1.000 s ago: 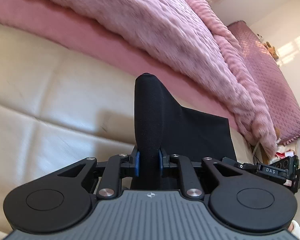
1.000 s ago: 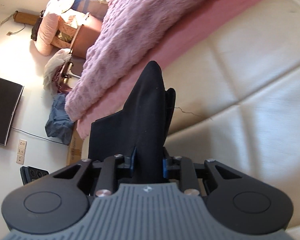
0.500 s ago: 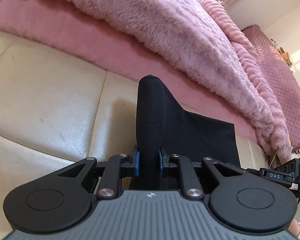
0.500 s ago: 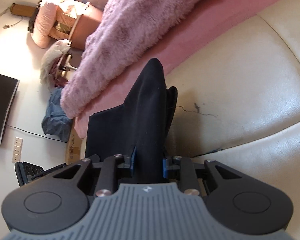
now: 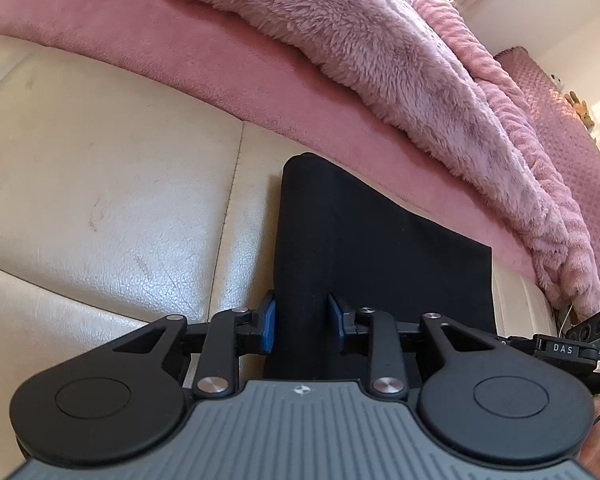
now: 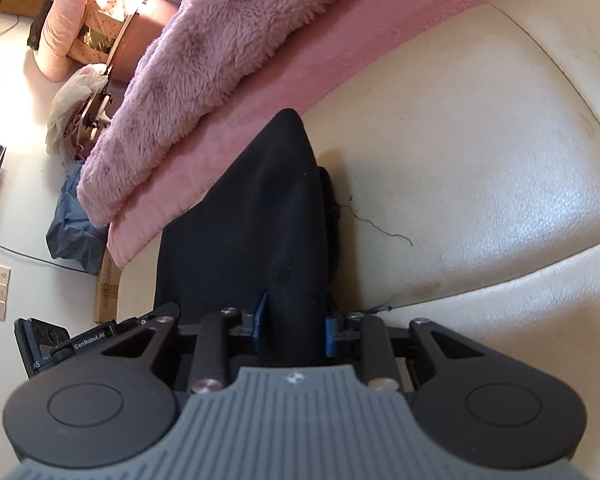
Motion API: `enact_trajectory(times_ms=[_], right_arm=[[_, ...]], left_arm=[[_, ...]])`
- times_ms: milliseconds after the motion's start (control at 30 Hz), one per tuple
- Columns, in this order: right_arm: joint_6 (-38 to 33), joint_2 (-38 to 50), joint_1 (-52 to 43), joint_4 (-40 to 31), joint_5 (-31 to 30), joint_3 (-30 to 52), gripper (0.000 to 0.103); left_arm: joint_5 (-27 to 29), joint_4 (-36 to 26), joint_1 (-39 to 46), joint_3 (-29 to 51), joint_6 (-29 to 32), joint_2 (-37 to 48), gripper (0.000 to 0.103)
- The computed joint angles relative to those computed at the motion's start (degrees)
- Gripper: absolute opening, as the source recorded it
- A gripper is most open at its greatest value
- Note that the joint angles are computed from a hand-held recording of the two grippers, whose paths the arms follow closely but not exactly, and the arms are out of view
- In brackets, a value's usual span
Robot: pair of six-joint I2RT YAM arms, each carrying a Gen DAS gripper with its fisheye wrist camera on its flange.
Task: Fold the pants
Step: 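Open both grippers and release the folded pants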
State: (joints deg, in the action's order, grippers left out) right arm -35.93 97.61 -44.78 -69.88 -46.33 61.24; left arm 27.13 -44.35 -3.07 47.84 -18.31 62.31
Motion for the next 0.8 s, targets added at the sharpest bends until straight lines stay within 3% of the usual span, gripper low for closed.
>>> enact_trajectory(times_ms=[100,200,333,400,533,633,800], right_arm=[[0.1,0.2,-0.3,-0.3,0.1,0.2,0.021],[-0.2,-1.0,-0.6,-0.7,0.7,0.3,0.025],[-1.1,-5.8,0.1,0.8,3.5,0.4,0.044],[-1.6,-8.1,0.0,1.6,4.8,0.8,0.045],[-5.6,-13.9,-0.9,0.5,5.2,2.3,0.051],[-10.5,-18.9,-2.2,-1.8,3.9,3.8,0.063],[-22.2,-25.9,-7.1,-11.4,-1.4,8.7,0.075]], left_arm=[[-0.2,-1.2,0.2,0.5,-1.5,-0.4,0.036],[-4.4,-3.1,-2.1,2.1,-2.9,-1.6,0.039],[-9.4,-6.2,-4.0,3.8,-3.6,-4.4,0.041],[-12.9,-7.3,-6.0,5.0,-4.4,-6.4,0.042],[-25.9,-9.3,-15.5,8.6,-6.4,-10.6,0.044],[-36.7,-12.7,-25.6,13.5,-7.9,-10.9,0.047],[-53.6,-19.6,-42.9,22.7,-13.6,-9.4,0.056]])
